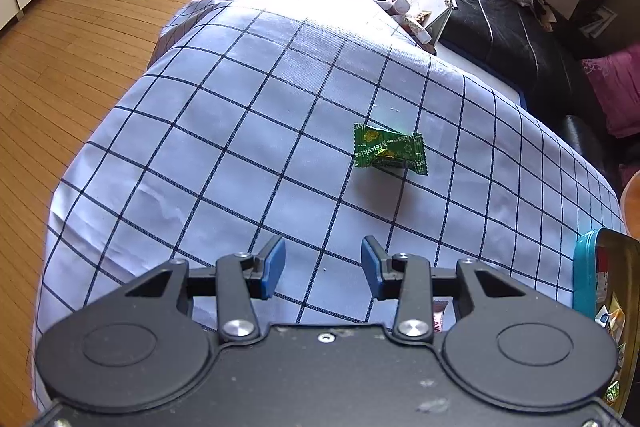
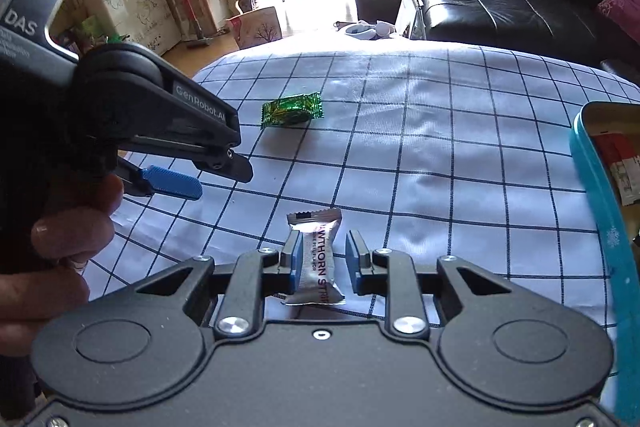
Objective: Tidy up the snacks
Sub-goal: 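Lower the right gripper onto the white Hawthorn strip packet and close it, then lower the left gripper onto the green packet and close it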
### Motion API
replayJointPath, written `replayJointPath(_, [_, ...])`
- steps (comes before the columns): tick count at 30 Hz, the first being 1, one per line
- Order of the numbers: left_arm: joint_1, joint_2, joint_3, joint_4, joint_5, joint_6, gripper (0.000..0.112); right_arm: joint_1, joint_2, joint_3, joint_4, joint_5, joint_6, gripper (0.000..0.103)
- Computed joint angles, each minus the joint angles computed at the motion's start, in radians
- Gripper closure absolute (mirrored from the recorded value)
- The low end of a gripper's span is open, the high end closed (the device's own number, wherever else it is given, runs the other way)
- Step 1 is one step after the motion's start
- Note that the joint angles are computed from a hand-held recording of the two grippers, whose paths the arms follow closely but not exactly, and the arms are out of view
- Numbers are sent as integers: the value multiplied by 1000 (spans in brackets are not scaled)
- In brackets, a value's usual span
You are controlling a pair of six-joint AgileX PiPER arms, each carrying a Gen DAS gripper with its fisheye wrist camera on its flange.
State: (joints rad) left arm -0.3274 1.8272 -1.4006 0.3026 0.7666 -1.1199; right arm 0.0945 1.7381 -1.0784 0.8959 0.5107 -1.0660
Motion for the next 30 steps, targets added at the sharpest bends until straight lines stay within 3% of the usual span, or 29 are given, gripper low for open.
replayJointPath(5, [0, -9, 8, 8, -1, -8, 71, 39, 10, 13, -42, -33, 25, 63])
replayJointPath(11, [4, -18, 20, 7, -8, -12, 71, 102, -14, 80, -12, -172, -50, 62])
replayJointPath(13, [6, -21, 22, 5, -12, -11, 71, 105, -14, 82, 1, -184, -70, 63])
replayJointPath(14, [6, -22, 24, 4, -15, -10, 71, 105, -15, 86, 13, -194, -80, 69])
replayJointPath(25, [-20, 13, -16, 32, 9, -25, 71, -25, 2, 53, 242, -144, -170, 72])
replayJointPath(30, [-56, 59, -73, 72, 52, -45, 71, -76, 44, -2, 164, -126, -32, 73])
